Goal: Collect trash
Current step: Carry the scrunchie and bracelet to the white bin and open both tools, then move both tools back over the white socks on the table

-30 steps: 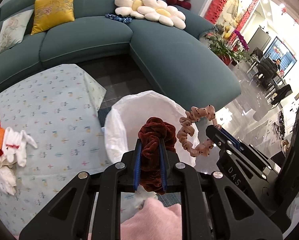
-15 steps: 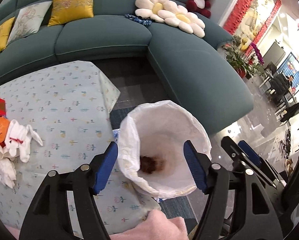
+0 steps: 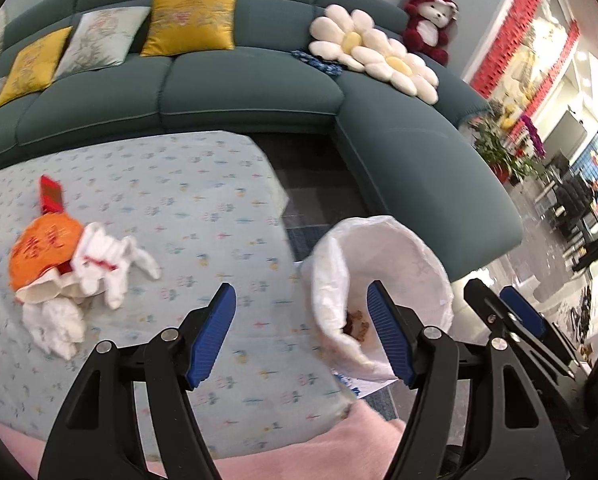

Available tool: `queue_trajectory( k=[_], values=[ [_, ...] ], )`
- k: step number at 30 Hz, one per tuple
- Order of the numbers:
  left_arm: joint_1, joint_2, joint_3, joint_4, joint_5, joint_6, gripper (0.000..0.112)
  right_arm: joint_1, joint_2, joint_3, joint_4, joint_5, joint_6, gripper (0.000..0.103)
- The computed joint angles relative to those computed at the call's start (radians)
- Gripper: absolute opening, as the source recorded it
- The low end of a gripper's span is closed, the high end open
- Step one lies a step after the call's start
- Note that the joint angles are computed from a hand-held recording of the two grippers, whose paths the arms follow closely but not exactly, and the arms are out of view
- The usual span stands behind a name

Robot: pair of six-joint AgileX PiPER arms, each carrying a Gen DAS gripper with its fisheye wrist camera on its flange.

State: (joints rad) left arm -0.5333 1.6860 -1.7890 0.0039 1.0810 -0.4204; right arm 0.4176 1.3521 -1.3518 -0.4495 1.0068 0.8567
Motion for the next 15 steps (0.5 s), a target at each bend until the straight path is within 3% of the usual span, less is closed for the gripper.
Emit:
queue_trajectory(
  k=[6,15],
  values=[
    [0.102,-0.120,0.163,0.007,-0.030,0.023,0.072,0.169,0.051,-0.063,-0.055,0.049,0.087,0.061],
    [0.339,-0.245,0.350,-0.068,-0.056,0.143,0.072,0.351,0.165,-0.168,-0.070,0.102,0.145,0.061]
  ],
)
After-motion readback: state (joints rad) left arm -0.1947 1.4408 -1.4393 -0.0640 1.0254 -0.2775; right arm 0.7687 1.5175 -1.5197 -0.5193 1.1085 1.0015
